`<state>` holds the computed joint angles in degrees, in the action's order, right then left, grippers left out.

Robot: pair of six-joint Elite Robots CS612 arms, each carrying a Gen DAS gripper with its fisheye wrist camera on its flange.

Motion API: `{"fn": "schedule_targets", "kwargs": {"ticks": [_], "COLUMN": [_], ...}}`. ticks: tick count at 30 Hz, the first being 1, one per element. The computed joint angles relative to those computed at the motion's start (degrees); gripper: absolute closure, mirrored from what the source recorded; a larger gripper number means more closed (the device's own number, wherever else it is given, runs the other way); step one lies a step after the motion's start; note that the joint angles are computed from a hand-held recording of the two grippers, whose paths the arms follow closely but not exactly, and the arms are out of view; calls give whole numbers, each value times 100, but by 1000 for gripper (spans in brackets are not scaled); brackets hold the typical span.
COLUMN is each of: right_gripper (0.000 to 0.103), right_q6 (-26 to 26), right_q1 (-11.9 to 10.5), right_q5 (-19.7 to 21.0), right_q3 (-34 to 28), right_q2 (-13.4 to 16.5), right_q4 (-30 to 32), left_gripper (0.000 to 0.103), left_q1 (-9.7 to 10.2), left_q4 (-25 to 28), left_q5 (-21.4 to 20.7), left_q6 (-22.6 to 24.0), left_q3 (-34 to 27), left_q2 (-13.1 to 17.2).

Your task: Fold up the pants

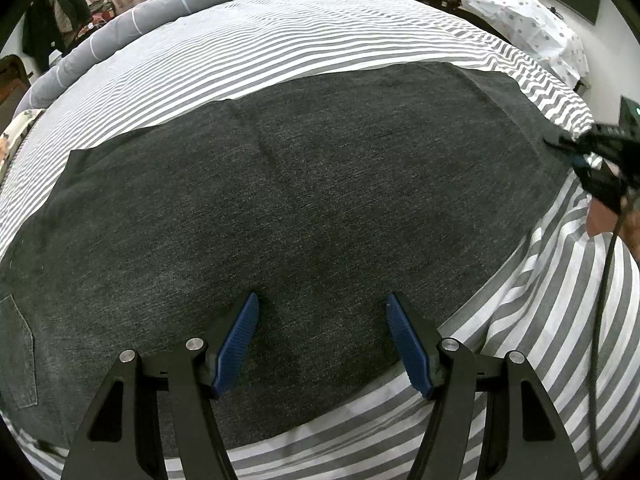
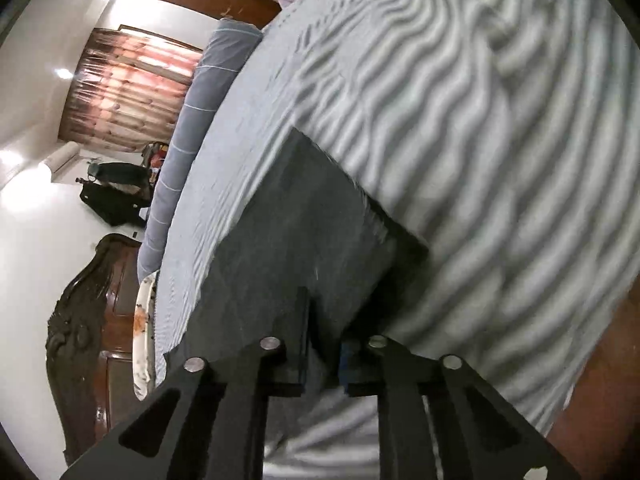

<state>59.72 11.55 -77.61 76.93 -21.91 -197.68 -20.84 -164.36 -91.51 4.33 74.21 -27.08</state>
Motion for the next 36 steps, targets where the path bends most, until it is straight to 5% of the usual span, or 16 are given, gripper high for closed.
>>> {"fn": "schedule_targets", "kwargs": {"ticks": [7,19,30,36], "right_gripper": [84,89,99,96], "right_q6": [17,-97,-1003,-1313], "right_q1": [100,-73,194,208], "right_q5": [-163,-371,-1229,-954], "right_q3": [262,-91,223,33], "right_q2": [-72,63,-453,-413], "right_q4": [-167,-75,519,716], "left_gripper": [36,36,35,35], "left_q1": [-2,-10,-4,9], "left_q4": [-27,19,-27,-128], "left_q5": [6,19,-4,-51], "left_q6": [-2,16,14,36], "left_q3": [13,-10,-4,50], "left_q2": [-2,0,11,2]}}
